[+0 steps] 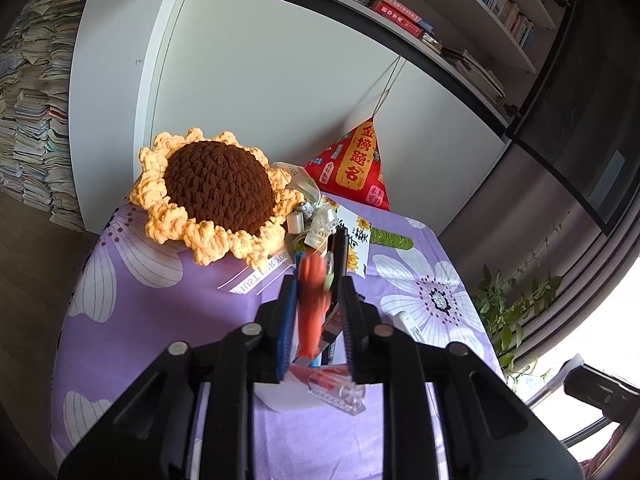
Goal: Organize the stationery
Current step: 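Drop the orange highlighter into the cup by opening the left tool, then lower the clear gel pen into the frosted cup and open the right tool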
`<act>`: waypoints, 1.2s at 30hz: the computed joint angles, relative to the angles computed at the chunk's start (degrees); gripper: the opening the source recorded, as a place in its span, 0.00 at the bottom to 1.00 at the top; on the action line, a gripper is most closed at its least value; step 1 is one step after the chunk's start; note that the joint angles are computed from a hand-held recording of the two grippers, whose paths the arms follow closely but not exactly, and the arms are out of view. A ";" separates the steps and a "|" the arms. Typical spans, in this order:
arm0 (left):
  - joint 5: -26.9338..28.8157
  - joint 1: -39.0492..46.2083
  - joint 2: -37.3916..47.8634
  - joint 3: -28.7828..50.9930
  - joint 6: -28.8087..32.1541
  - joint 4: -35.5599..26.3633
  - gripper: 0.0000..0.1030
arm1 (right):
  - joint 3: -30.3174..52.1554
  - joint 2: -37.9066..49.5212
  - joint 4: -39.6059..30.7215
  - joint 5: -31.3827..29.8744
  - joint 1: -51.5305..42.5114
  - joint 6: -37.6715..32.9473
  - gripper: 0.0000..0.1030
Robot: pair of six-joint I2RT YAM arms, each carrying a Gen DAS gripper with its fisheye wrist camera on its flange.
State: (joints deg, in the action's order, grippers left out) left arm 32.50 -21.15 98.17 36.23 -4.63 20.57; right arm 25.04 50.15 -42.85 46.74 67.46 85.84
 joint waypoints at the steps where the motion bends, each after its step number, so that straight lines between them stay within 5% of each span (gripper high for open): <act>1: -0.17 0.06 -0.17 -0.22 0.21 0.04 0.26 | 0.02 0.20 0.11 0.02 0.06 0.09 0.13; 12: -9.15 1.60 -10.18 -8.47 4.54 1.93 0.34 | 3.22 2.14 2.81 -0.55 -3.71 -7.56 0.13; 22: -3.25 10.06 -15.83 -19.64 8.81 6.23 0.40 | 14.86 7.03 1.59 3.82 -8.85 -19.35 0.13; 29: -0.71 12.48 -16.57 -22.38 12.57 6.48 0.41 | 16.66 9.56 11.33 -0.52 -18.90 -31.52 0.13; 36: -0.68 11.65 -14.16 -22.54 14.00 8.39 0.45 | 13.52 15.81 20.27 -7.46 -26.70 -35.33 0.13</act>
State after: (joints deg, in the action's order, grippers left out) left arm 31.81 -9.49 84.01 13.69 9.37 28.96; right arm 38.55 65.95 -22.58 39.28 40.76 50.51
